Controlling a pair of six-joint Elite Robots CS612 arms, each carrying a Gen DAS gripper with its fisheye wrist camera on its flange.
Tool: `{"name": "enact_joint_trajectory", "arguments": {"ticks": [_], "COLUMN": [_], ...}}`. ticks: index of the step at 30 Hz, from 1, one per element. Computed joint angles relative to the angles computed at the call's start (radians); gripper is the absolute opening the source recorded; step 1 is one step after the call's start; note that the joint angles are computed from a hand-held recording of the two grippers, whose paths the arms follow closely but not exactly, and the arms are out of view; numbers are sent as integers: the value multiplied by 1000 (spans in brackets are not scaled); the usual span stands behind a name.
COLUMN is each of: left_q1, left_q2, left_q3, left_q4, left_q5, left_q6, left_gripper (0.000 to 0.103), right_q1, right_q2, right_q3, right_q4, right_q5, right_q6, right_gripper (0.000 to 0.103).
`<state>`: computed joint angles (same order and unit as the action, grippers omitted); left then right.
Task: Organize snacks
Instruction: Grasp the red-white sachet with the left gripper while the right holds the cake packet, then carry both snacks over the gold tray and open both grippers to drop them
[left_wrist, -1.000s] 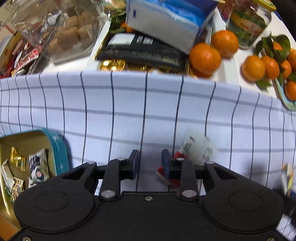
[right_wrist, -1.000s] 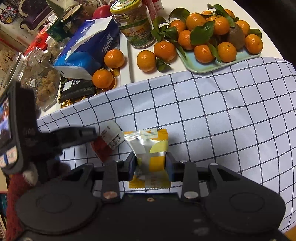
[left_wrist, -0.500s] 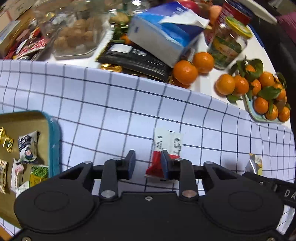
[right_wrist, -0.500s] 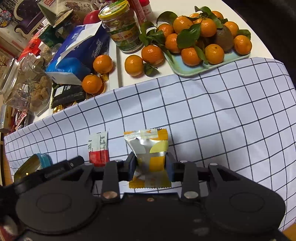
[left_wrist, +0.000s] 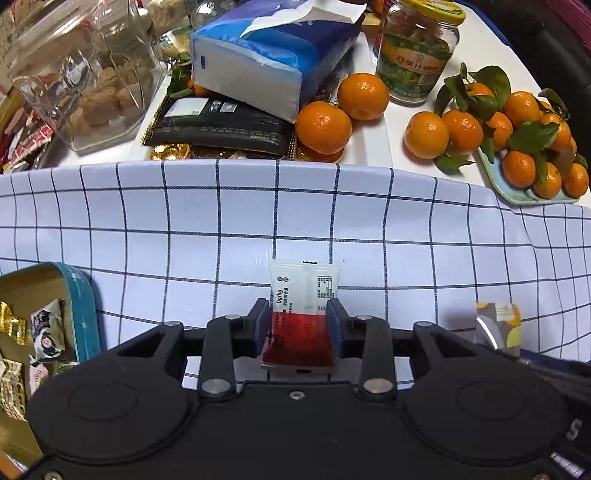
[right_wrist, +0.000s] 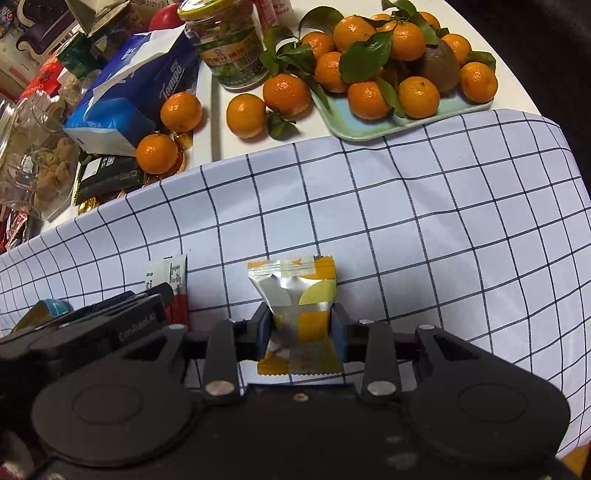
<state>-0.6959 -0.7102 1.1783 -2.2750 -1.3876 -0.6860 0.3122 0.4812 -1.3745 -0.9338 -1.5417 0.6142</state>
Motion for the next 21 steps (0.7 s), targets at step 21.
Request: {"name": "enact_joint_trajectory", "arguments": {"ticks": [21], "left_q1": [-6], "left_q2": [36], "left_q3": [-46], "left_q4": [53], "left_q5": [-1], "left_q6": [-125], "left_gripper": [45], "right_q1": [-7], "right_q2": [8], "right_q3": [-22], "right_q4": [17], "right_q5": [4], "right_q6": [-6], "right_gripper": [36]}}
